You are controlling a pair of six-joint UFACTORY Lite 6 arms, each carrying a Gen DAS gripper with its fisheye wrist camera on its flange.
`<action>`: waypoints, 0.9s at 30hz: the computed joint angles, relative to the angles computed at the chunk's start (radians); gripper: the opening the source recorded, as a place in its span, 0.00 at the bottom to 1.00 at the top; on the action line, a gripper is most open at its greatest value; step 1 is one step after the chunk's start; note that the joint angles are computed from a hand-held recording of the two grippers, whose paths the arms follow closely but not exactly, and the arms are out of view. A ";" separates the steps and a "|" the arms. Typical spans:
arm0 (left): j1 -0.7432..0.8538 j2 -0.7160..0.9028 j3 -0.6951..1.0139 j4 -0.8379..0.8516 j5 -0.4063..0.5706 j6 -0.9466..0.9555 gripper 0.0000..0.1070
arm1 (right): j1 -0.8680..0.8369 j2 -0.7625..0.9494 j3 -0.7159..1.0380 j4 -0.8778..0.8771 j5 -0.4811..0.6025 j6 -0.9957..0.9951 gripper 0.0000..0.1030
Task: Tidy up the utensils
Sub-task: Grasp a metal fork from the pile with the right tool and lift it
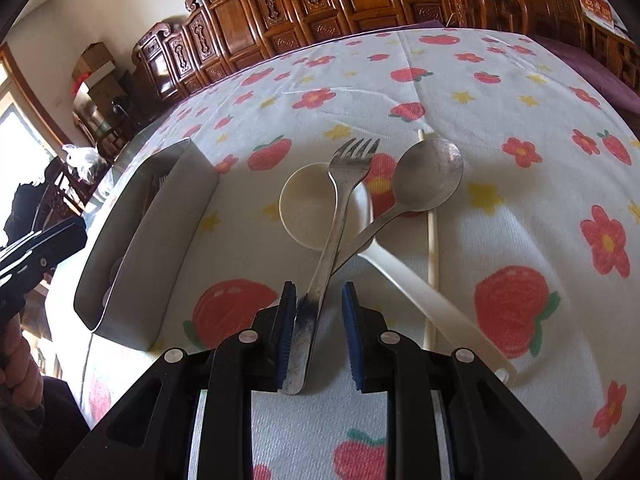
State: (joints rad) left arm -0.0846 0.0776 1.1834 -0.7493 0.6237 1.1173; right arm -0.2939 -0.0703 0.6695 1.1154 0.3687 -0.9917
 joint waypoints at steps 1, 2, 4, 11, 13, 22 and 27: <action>0.000 0.000 -0.001 0.000 -0.001 0.000 0.26 | 0.010 -0.003 0.000 -0.026 -0.010 0.024 0.25; 0.000 0.000 -0.001 0.000 0.000 0.001 0.26 | 0.024 -0.005 0.002 -0.062 -0.023 0.058 0.25; 0.000 -0.001 -0.002 0.001 0.000 0.001 0.26 | 0.036 -0.005 0.002 -0.084 -0.039 0.075 0.25; -0.004 -0.007 -0.037 -0.012 -0.022 0.026 0.26 | 0.061 -0.009 -0.003 -0.132 -0.065 0.105 0.17; -0.006 -0.006 -0.037 -0.009 -0.024 0.023 0.26 | 0.050 -0.012 -0.005 -0.106 -0.055 0.082 0.16; -0.013 -0.007 -0.041 0.000 -0.028 0.013 0.26 | 0.028 -0.064 -0.025 -0.102 -0.040 0.076 0.11; -0.010 -0.016 -0.054 -0.003 -0.030 0.024 0.26 | 0.034 -0.134 -0.040 -0.142 -0.037 0.107 0.03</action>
